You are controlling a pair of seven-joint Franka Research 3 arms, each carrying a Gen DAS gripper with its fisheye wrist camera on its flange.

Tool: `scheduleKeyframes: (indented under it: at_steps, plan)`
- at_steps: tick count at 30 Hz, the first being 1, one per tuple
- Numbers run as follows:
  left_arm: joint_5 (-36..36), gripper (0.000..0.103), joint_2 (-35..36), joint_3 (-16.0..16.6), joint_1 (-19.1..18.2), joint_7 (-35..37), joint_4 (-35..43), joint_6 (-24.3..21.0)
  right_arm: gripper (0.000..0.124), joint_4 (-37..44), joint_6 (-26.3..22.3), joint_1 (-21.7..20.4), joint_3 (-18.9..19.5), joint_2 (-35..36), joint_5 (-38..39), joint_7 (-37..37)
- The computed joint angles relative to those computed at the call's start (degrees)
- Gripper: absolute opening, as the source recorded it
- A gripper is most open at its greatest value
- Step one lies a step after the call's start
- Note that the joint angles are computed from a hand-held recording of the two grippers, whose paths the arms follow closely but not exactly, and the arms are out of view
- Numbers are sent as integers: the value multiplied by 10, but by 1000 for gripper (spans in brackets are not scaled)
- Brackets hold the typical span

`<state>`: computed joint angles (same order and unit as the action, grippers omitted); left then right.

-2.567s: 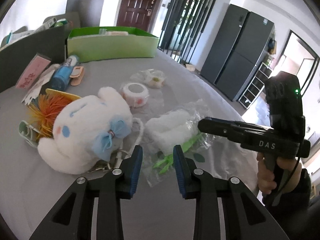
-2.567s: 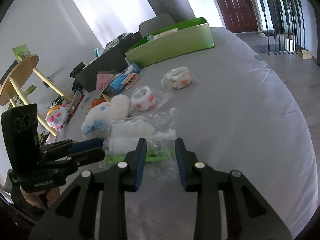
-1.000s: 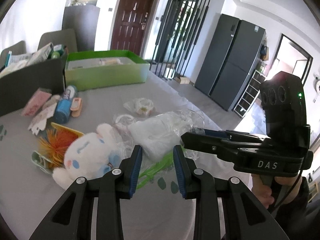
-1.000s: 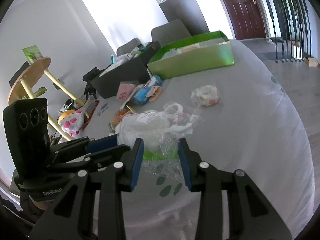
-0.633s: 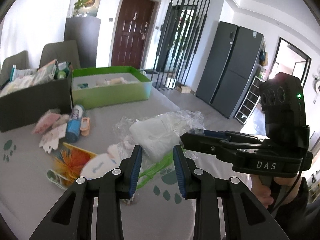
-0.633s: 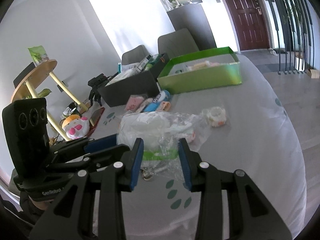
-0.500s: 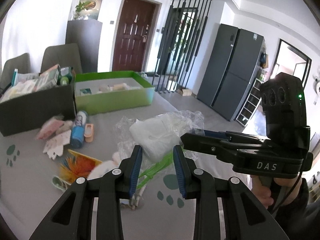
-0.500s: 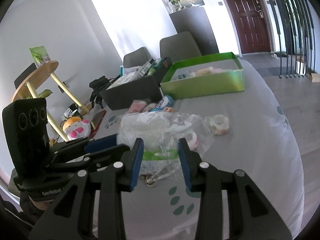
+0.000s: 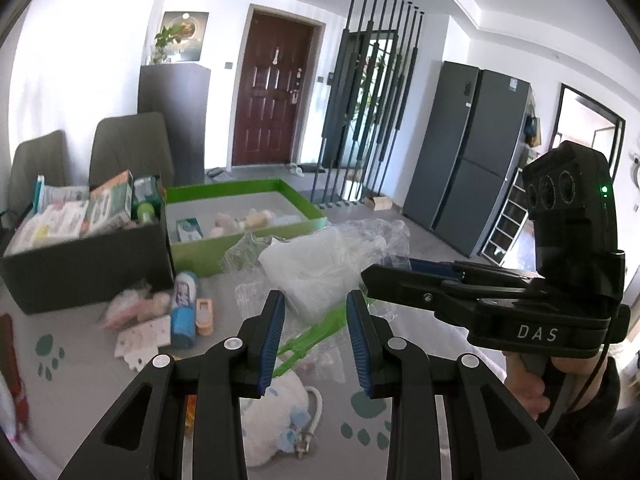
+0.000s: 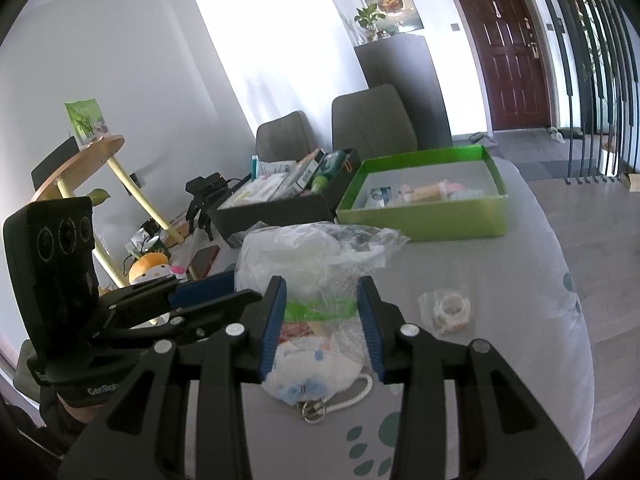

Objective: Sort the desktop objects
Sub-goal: 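Carry the held bag with the right gripper over to the lime-green box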

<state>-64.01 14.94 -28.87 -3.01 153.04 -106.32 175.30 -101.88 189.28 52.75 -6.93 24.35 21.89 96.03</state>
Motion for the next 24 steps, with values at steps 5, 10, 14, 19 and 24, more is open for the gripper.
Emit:
scheduleKeyframes:
  at_steps: [5, 10, 14, 19, 24]
  plan:
    - [21, 31, 6, 2, 2, -9, 20, 2, 40, 29, -8, -11, 5, 7, -12, -4]
    - [57, 31, 13, -6, 9, -29, 36, 16, 40, 58, -16, -13, -2, 15, -27, -3]
    - [96, 31, 24, -19, 21, -53, 55, 21, 41, 80, -21, -5, -17, 21, -37, 4]
    - [162, 31, 42, -27, 33, -98, 78, 21, 43, 110, -32, 4, -40, 32, -53, 16]
    - [215, 31, 65, -43, 51, -131, 109, 20, 43, 143, -43, -9, -38, 45, -78, 26]
